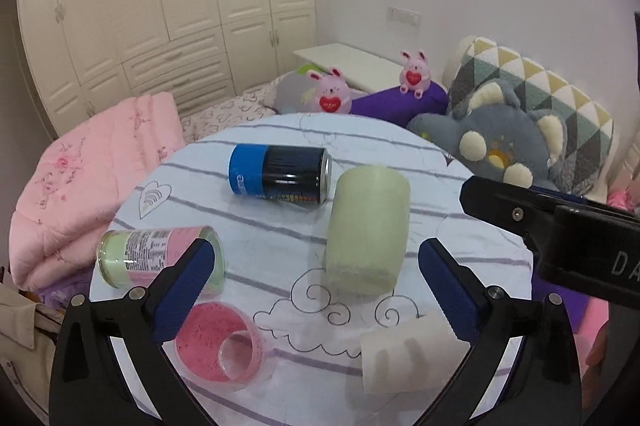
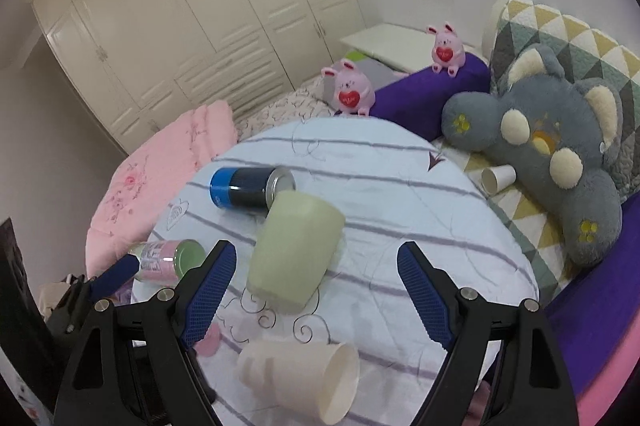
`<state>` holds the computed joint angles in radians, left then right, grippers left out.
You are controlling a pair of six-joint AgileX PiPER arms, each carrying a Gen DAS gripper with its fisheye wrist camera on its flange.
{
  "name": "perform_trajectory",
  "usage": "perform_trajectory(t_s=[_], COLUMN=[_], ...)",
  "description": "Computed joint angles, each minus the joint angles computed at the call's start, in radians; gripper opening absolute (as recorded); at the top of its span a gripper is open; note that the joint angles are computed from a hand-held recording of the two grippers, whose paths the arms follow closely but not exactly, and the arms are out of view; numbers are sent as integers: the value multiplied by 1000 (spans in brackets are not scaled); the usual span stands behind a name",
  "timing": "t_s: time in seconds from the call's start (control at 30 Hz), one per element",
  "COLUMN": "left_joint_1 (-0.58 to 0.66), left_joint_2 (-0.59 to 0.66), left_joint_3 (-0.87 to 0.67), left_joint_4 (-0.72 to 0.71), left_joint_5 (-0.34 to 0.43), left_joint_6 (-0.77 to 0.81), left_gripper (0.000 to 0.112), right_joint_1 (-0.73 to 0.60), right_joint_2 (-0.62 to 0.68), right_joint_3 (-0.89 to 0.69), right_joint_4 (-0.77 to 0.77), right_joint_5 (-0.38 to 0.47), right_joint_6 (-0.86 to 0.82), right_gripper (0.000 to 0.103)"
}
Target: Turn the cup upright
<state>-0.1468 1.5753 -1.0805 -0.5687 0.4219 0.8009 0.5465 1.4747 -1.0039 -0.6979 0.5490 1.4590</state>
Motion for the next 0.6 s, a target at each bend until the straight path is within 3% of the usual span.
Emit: perform_trajectory(t_s=[0.3,0.6], left_joint_1=[12,-20], left_joint_2=[-2,49], left_joint_3=[9,-27], left_joint_4=[-17,123], left_joint_5=[-4,-25], left_joint_6=[29,-92], left_gripper=[103,103], right_joint_1=[7,-71], right_joint_2=[60,174], right_joint_3=[-93,-200], right_joint_4=[112,317], right_joint_5=[83,79], right_joint_6=[-117,-324], right_gripper=[84,84])
